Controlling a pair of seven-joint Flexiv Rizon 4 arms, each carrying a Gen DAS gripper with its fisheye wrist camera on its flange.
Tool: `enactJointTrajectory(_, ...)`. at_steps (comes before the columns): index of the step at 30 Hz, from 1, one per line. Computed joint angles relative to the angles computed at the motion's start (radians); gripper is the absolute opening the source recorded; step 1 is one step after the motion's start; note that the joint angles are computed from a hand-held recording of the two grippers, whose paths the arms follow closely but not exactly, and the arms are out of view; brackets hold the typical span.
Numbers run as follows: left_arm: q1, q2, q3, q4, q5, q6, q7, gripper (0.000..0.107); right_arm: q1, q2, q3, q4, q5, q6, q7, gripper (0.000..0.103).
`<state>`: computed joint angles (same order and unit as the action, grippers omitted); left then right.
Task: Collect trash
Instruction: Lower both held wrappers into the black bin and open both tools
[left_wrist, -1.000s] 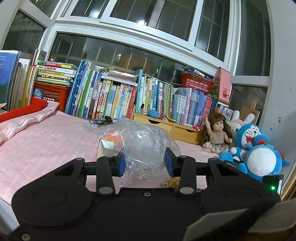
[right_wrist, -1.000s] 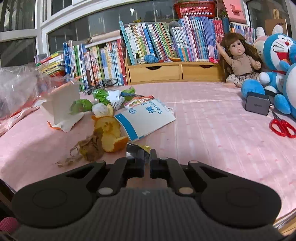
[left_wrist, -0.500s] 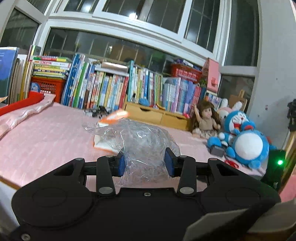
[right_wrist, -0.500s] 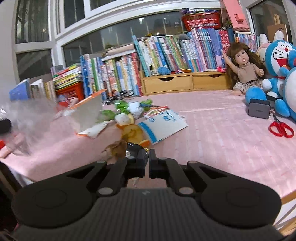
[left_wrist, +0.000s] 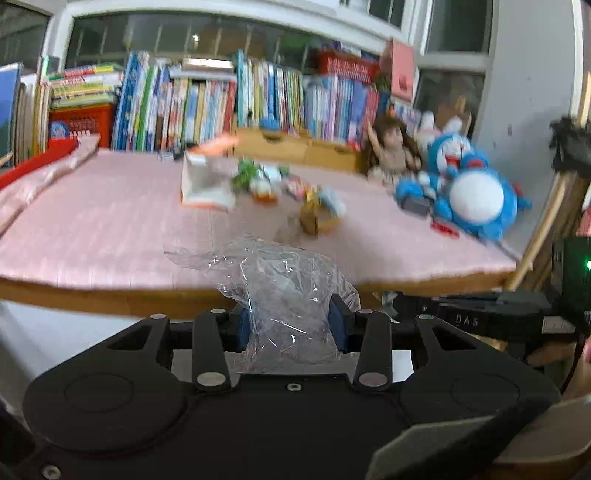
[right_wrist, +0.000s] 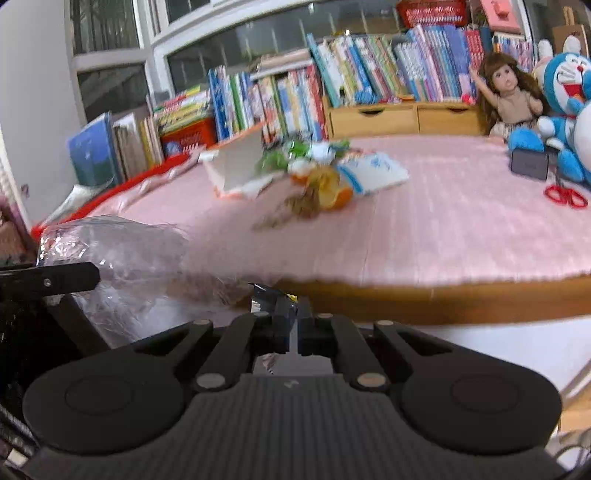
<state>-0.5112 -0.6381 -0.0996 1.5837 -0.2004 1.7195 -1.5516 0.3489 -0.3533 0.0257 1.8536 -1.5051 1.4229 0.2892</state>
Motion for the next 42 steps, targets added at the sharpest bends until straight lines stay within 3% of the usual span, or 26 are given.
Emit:
enactJointTrajectory(6,0.025,0.024,-0.042,0.046,0.008,-0.103,0.017,0.039,0.032,-0.010,0.030,0.064,0.238,-0.007,-0.161,0.007)
enactJointTrajectory(10,-0.036,0.017,0.043,0.021,0.032,-0.211,-0.015,0.039,0.057,-0.025,0.044,0.082,0.387,-0.015,-0.263,0.007)
enactJointTrajectory(14,-0.073,-0.010,0.108,-0.040,0.070,-0.369,-0.097,0.039,0.078,-0.040,0.063,0.089,0.527,-0.039,-0.366,0.007)
enactJointTrajectory(16,-0.095,-0.040,0.152,-0.124,0.071,-0.563,-0.146,0.040,0.091,-0.047,0.070,0.088,0.588,-0.055,-0.415,0.007)
enactJointTrajectory(17,-0.083,-0.055,0.141,-0.151,0.089,-0.603,-0.181,0.040,0.099,-0.049,0.069,0.087,0.614,-0.064,-0.433,0.007)
enactJointTrajectory(23,-0.009,-0.105,0.039,-0.195,0.103,-0.672,-0.173,0.040,0.136,-0.064,0.074,0.079,0.776,-0.095,-0.546,0.007)
enactJointTrajectory(29,-0.005,-0.135,0.031,-0.256,0.127,-0.765,-0.191,0.041,0.169,-0.079,0.064,0.067,0.898,-0.110,-0.616,0.009)
enactJointTrajectory(38,-0.004,-0.156,0.023,-0.303,0.149,-0.839,-0.196,0.044,0.193,-0.099,0.047,0.041,0.974,-0.119,-0.671,0.013)
enactJointTrajectory(41,-0.008,-0.163,0.026,-0.322,0.154,-0.861,-0.198,0.055,0.202,-0.104,0.038,0.034,0.979,-0.121,-0.673,0.015)
enactJointTrajectory(42,-0.014,-0.170,0.030,-0.336,0.158,-0.874,-0.204,0.067,0.204,-0.103,0.035,0.036,0.980,-0.119,-0.673,0.015)
